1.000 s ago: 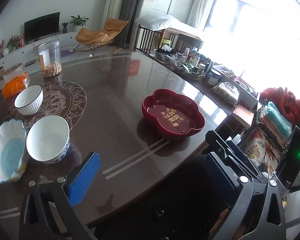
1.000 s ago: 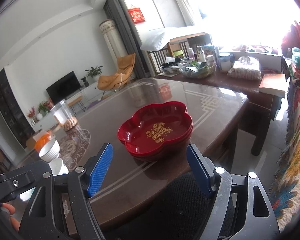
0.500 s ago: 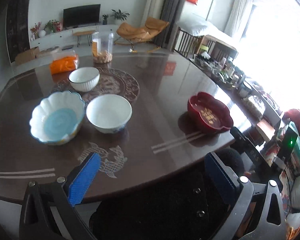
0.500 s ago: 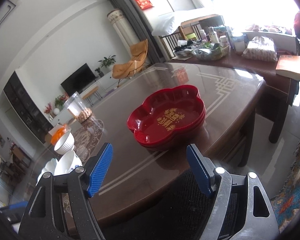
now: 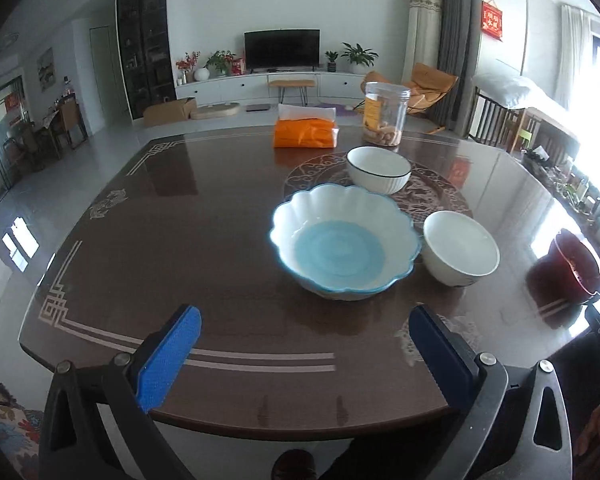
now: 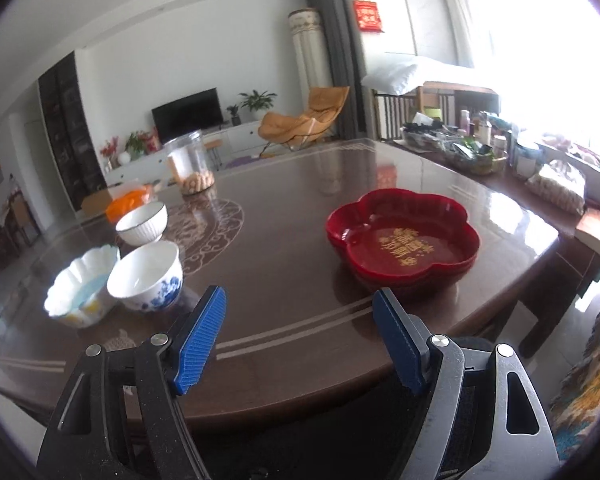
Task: Organize plates and bowls
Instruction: 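Move both grippers to the blue-rimmed scalloped white bowl, then close the right gripper on the scalloped bowl rim while the left gripper grasps it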
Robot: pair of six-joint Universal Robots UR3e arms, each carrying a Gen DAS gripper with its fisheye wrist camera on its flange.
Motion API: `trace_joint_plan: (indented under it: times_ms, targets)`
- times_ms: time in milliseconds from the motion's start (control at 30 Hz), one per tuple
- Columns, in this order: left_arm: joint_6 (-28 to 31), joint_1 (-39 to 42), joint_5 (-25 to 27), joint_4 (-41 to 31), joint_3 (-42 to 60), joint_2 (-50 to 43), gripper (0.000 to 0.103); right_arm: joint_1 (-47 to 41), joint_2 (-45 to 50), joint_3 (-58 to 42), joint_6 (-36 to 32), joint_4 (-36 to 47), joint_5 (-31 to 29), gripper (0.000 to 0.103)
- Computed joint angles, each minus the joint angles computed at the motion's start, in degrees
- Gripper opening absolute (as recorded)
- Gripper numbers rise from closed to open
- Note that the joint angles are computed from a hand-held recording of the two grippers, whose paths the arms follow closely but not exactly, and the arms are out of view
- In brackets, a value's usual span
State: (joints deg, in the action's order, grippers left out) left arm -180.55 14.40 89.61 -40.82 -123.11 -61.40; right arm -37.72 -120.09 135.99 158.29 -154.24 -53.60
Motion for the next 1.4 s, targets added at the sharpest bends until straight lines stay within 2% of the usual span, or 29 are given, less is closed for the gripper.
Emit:
trace_joint_plan:
  times_ms: [67,200,300,367,467,533,667,800,1100,1200,1300,1400]
  targets:
    - [2.44,4.01,-2.11,0.58,-1.45,-0.01,0.103,5.09,1.03,0.21,-2.15,-0.85,-2.78,0.079]
    - [2.21,6.61,-1.48,6.9,-4.29,-2.09,0.103,13.72,4.32,-1.03,-3.9,1.6,-7.35,0.079]
    - [2.2,8.94,-3.65,5.17,-2.28,-5.86,0.103,18.45,8.94,-6.08,-3.7,6.6,-7.6,0.079]
    - [2.67,11.68,-6.15,2.78,-1.37,-7.51,0.103,22.45,15.43,-12.99,-3.25,10.75,-8.15,0.079]
    - [3.5,16.08,-10.85,-0.89,-0.9,-8.1,0.103,30.5,28.69,-26.44,0.12,14.31,-14.85,0.079]
    - [3.88,18.3,-12.79,-1.95,-1.89,-6.55,0.103,34.04,37.99,-37.34,1.68,19.85,-18.85,0.078]
    - [5.12,20.19,-12.29,-1.75,-3.8,-4.18,0.103,35.69,50.16,-52.21,1.27,26.43,-19.7,0.078]
    - [5.83,20.83,-12.19,-1.32,-4.59,-3.93,0.103,36.35,55.64,-60.15,1.7,29.38,-20.84,0.076]
    - [4.68,15.45,-9.59,2.52,-1.42,-11.89,0.103,39.55,68.81,-79.28,4.87,32.88,-26.28,0.076]
    - [5.99,16.31,-12.25,0.68,2.28,-14.46,0.103,39.79,72.29,-85.07,7.32,34.08,-27.71,0.076]
    - [8.22,18.89,-18.49,-7.82,11.07,-19.42,0.103,38.74,69.26,-85.66,9.69,41.37,-25.93,0.077]
    - [9.71,17.0,-20.53,-14.93,23.65,-29.34,0.103,36.64,63.14,-82.89,10.61,48.79,-15.85,0.078]
